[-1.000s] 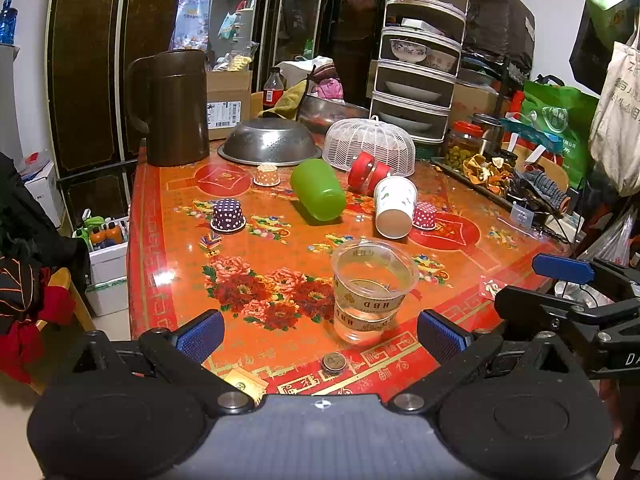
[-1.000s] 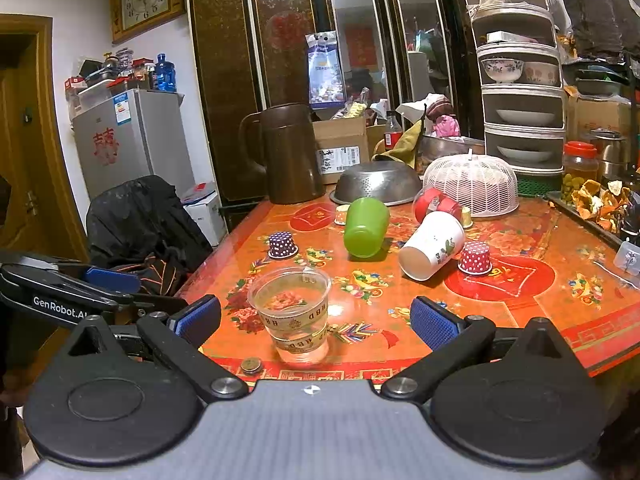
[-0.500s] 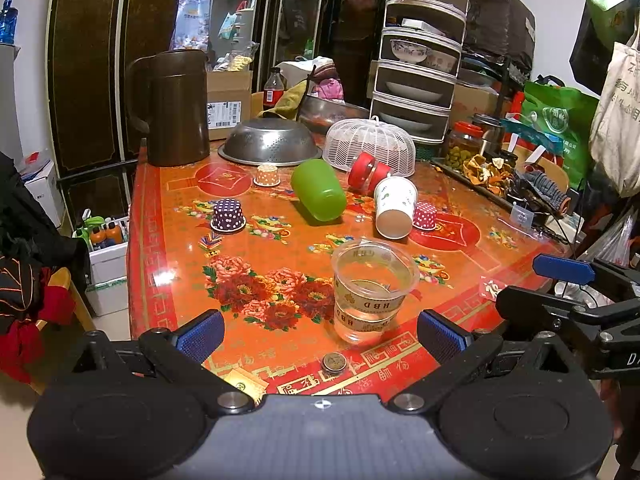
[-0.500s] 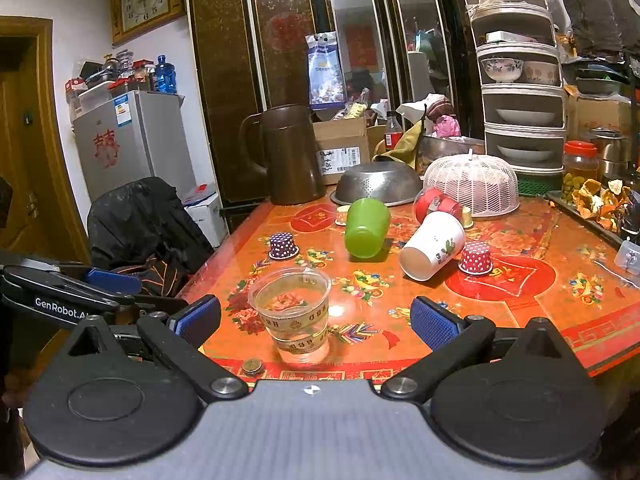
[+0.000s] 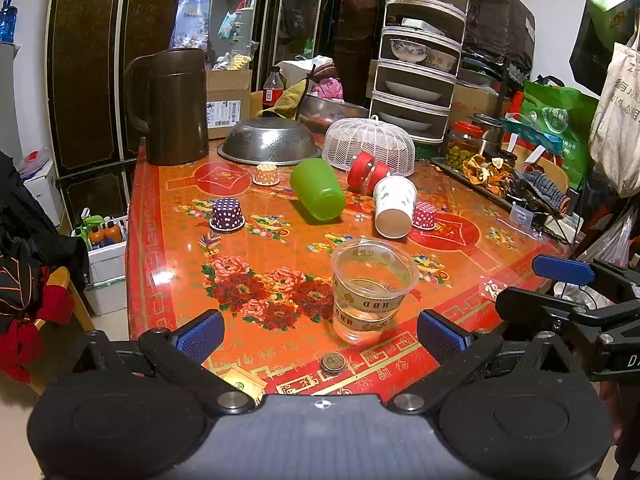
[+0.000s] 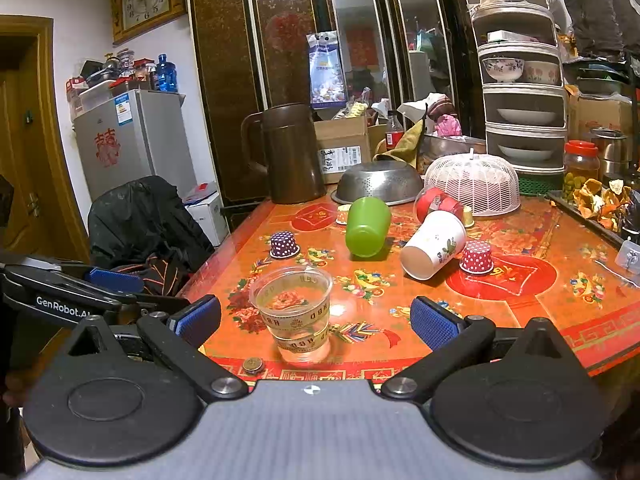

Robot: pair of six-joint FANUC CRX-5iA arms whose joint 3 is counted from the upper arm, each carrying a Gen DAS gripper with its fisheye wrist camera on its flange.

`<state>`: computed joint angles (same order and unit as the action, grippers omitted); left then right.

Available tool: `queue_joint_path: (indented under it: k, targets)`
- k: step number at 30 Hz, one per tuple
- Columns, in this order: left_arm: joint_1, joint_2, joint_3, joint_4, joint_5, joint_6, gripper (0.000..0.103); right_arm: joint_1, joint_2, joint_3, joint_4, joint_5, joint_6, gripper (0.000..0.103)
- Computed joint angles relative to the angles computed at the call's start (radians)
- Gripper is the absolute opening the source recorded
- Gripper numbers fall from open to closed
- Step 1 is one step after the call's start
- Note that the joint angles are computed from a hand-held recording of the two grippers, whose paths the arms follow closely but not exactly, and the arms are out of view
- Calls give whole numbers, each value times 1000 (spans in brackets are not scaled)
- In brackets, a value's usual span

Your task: Flip cup upright

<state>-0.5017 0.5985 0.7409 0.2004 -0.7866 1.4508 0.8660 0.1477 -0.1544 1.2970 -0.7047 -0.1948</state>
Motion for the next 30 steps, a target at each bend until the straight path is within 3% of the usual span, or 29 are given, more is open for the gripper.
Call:
queue_joint_path:
  k: [23,30]
  targets:
    - [-2,2,2,0,-2,0,103,0,-2,-7,3,3,-9,102]
    - [-7,-14,-29,-25,48,-13,103,-1,-2,-12,2,5,-15,102]
